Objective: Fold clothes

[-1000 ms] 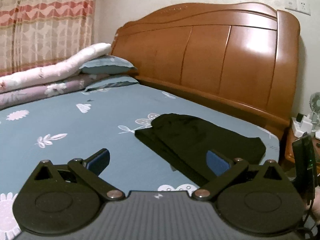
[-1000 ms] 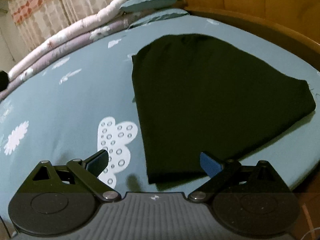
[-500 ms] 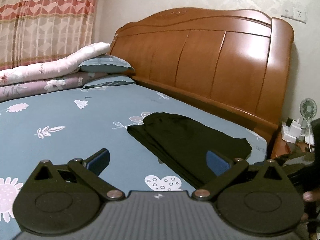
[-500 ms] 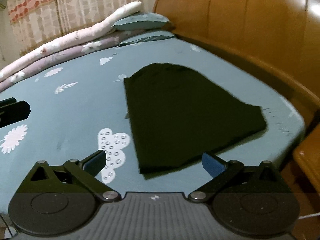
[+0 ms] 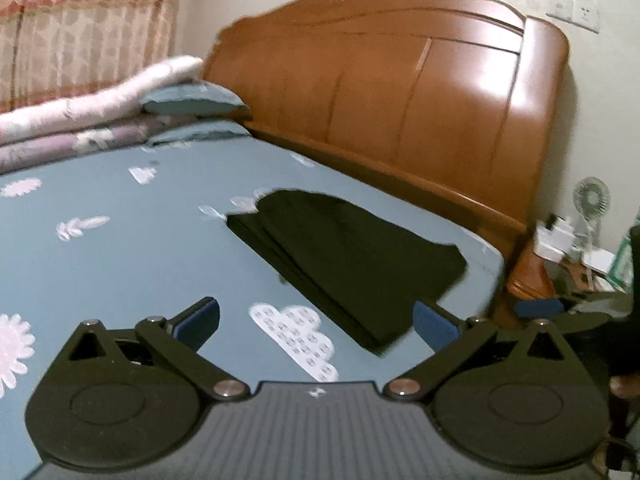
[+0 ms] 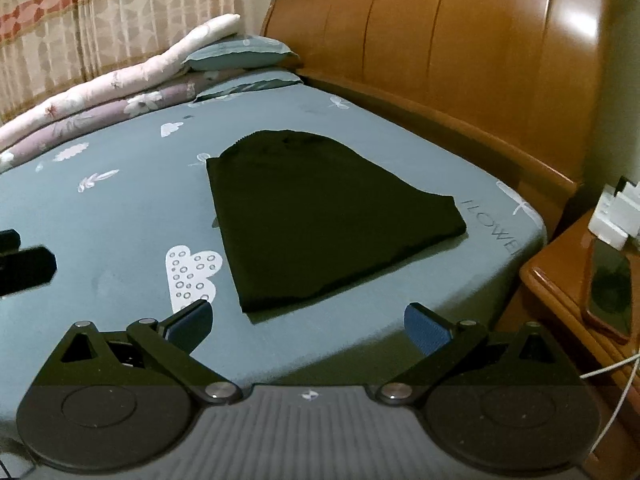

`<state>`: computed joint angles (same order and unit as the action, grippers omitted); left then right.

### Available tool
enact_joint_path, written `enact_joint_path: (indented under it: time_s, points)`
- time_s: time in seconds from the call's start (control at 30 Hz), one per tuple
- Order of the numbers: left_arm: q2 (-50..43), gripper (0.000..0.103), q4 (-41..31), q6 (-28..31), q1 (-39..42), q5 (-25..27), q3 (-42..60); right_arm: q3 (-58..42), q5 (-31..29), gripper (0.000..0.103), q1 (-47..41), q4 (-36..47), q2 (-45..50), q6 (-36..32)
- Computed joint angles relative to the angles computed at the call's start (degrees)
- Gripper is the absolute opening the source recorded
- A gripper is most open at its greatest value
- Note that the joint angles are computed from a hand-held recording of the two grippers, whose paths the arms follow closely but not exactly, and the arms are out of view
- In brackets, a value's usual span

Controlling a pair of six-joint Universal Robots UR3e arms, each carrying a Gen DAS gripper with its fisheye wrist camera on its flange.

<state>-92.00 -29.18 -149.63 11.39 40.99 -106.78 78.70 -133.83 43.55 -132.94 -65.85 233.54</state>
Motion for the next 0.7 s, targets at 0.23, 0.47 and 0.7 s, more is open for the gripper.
enact_joint_path:
  time_s: [0.23,0.47,0.7]
  points:
    - [3.8,0.102,-7.9,2.7,0.5,-0.5,-0.7,-2.2,-2.2,0.103,2.2,2.8,0.9,1.8]
    - [4.7,0.102,-8.9,0.4,-0.4,3.1,-0.4,-2.9,-2.0,0.103,3.1,3.7,1.4,2.5]
    - [4.1,0.102,-10.3,0.0,-0.9,4.9,0.5,-3.7,-2.2,0.103,3.2,4.4,1.8,3.3]
